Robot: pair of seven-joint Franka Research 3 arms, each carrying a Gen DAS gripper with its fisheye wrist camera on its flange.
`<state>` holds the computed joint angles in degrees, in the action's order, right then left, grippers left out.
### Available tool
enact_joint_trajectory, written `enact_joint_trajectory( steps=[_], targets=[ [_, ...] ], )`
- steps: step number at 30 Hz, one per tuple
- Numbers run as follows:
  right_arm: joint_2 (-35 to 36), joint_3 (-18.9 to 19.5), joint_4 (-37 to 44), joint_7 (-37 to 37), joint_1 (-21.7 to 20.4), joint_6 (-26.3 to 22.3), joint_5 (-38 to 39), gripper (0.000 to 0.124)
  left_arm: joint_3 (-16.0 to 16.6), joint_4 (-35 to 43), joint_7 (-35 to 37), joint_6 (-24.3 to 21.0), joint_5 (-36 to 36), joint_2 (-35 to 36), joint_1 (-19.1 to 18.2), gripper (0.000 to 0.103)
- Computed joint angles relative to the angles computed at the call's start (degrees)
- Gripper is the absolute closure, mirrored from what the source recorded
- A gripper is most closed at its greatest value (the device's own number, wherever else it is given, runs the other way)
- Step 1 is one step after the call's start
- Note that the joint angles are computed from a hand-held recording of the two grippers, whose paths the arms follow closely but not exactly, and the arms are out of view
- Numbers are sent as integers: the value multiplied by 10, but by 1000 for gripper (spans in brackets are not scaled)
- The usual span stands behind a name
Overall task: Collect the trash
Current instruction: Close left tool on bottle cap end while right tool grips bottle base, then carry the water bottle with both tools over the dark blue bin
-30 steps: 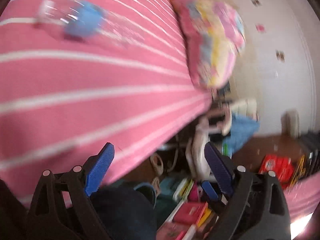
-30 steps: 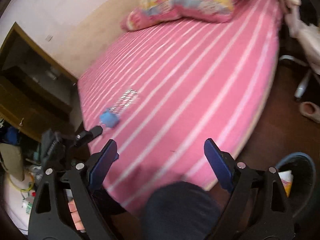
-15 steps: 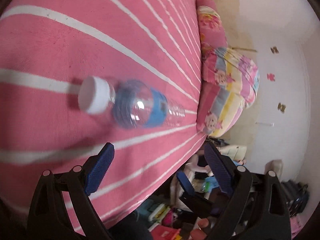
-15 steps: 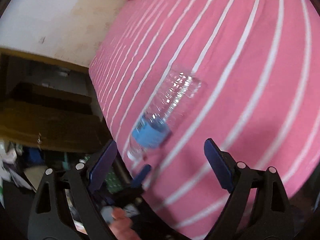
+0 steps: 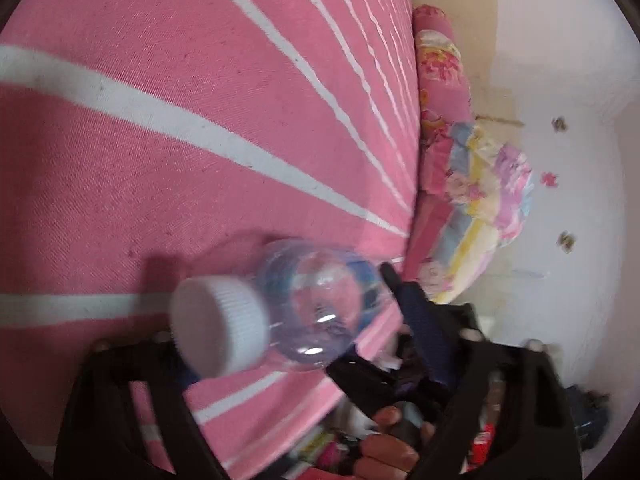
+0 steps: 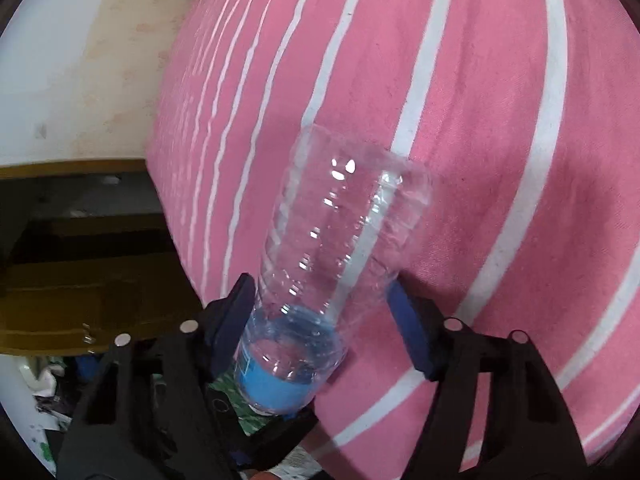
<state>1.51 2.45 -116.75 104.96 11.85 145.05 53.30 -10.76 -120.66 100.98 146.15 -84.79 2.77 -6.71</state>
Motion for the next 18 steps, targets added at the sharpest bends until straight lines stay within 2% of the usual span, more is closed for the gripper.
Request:
enact_joint_trajectory(
  steps=[2,8,12,15,16,18],
  targets=[
    [-13,0,-20,-13,-1,15,26,59,2,-8,40,-8,-43,0,4,39],
    [-95,-11,-94,-49,11,50,80,59,1,-27,93,-24,-76,-38,-5,40],
    [-158,-23,-135,-50,22,63,94,59,-1,-50,92,-14,-67,-90,-26,40],
    [-227,-33,-178,-43,27,70,85,59,-2,-70,78,-8,-60,-133,-49,40],
    [-264,-29,-201,-25,16,69,76,59,-3,-75,71,-5,-56,-149,-58,40],
    [-301,-44,-224,-28,30,81,68,59,-3,-81,59,-4,-44,-169,-76,40]
  ],
)
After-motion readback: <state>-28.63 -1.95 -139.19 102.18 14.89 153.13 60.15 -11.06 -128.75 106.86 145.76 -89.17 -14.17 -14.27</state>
